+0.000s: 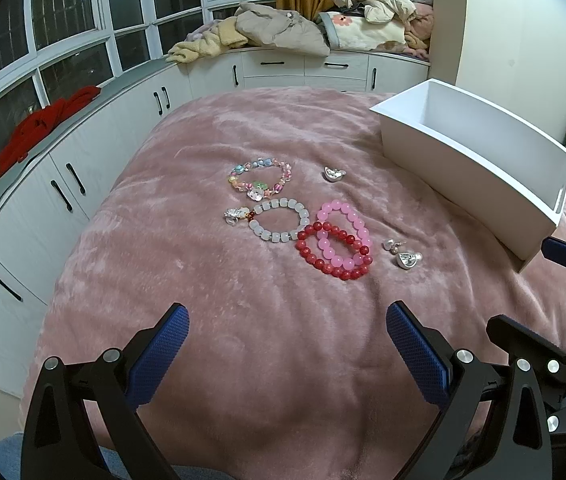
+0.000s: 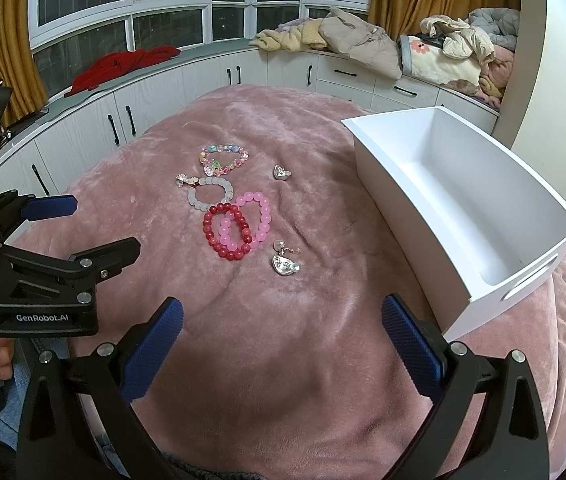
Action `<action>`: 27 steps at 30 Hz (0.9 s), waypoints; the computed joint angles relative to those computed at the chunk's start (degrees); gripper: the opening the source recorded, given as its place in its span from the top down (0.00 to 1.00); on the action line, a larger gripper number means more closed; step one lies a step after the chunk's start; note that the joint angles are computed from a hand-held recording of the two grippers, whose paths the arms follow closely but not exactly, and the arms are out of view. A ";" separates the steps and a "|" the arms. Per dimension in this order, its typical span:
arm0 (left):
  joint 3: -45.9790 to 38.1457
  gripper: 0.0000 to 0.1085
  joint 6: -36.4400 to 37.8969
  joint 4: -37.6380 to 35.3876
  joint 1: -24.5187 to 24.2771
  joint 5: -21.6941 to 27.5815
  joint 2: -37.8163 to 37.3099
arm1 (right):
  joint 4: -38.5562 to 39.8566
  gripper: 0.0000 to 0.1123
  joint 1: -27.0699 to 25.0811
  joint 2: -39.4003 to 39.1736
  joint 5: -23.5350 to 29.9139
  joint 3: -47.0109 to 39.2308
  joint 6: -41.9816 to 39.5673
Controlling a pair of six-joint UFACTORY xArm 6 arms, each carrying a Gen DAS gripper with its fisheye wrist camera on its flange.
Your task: Organize jewelry
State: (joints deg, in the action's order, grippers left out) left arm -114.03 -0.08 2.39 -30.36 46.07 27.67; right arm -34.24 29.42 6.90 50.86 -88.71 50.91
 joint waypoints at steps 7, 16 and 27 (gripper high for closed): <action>0.02 0.08 -0.07 0.02 -0.05 0.06 -0.02 | 0.08 0.12 0.01 0.07 0.10 -0.12 -0.02; -2.31 0.08 -0.15 -1.43 0.39 2.18 1.21 | 2.07 0.12 -0.66 0.67 -1.07 -0.41 -0.98; -22.02 0.08 -0.53 0.87 1.49 11.21 12.64 | 2.72 0.13 -1.13 6.01 2.55 -9.20 -6.22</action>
State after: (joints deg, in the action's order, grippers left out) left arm -136.05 -0.61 3.26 -28.88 57.28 40.31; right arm -31.52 28.29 12.91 53.41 -97.91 44.70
